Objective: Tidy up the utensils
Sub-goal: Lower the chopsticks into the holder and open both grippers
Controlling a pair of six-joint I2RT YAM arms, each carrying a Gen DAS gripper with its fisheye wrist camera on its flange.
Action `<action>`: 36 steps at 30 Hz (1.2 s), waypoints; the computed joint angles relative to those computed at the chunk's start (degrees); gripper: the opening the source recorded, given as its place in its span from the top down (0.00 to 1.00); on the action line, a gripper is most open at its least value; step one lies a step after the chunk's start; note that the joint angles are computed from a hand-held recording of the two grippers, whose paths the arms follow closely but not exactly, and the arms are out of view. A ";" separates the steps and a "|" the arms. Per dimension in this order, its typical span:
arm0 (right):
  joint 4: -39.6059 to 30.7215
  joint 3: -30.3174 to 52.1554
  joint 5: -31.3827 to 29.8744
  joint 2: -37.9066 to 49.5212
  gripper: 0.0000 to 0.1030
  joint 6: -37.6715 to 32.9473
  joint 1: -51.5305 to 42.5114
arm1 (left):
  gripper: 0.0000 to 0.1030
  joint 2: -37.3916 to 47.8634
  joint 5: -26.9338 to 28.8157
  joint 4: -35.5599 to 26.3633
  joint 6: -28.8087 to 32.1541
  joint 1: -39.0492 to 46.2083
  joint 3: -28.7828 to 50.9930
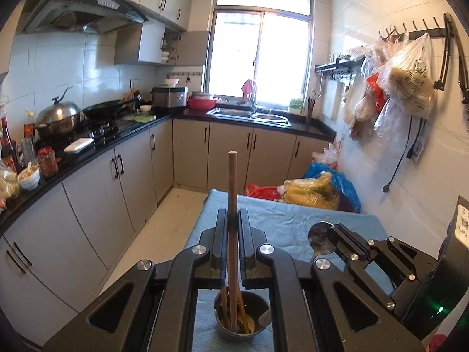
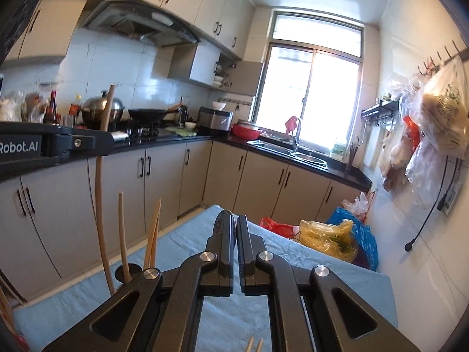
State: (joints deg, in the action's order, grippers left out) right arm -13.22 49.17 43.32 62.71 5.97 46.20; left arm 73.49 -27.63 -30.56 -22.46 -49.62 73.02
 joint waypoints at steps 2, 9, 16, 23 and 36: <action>2.20 -0.76 0.83 1.97 0.97 -1.56 -0.02 | 0.94 0.54 1.55 1.01 -0.14 1.22 -0.99; 6.96 -2.54 2.32 7.65 0.97 -5.86 0.72 | 0.94 1.89 4.43 4.15 -0.31 2.99 -4.65; 7.96 -3.24 -2.47 9.87 0.97 -4.48 -1.10 | 0.94 1.58 6.75 6.06 -1.09 4.92 -7.78; 5.35 -4.06 -16.31 7.90 0.97 2.78 -8.69 | 0.94 0.64 9.11 6.94 -1.52 7.48 -10.11; 3.57 -2.43 -17.93 9.33 0.96 5.07 -8.97 | 0.94 0.42 11.01 8.32 -0.82 8.89 -12.60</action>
State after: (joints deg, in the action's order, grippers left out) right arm -9.65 46.74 25.39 72.04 11.04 37.23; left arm 73.91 -16.62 -22.24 -23.27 -40.73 60.41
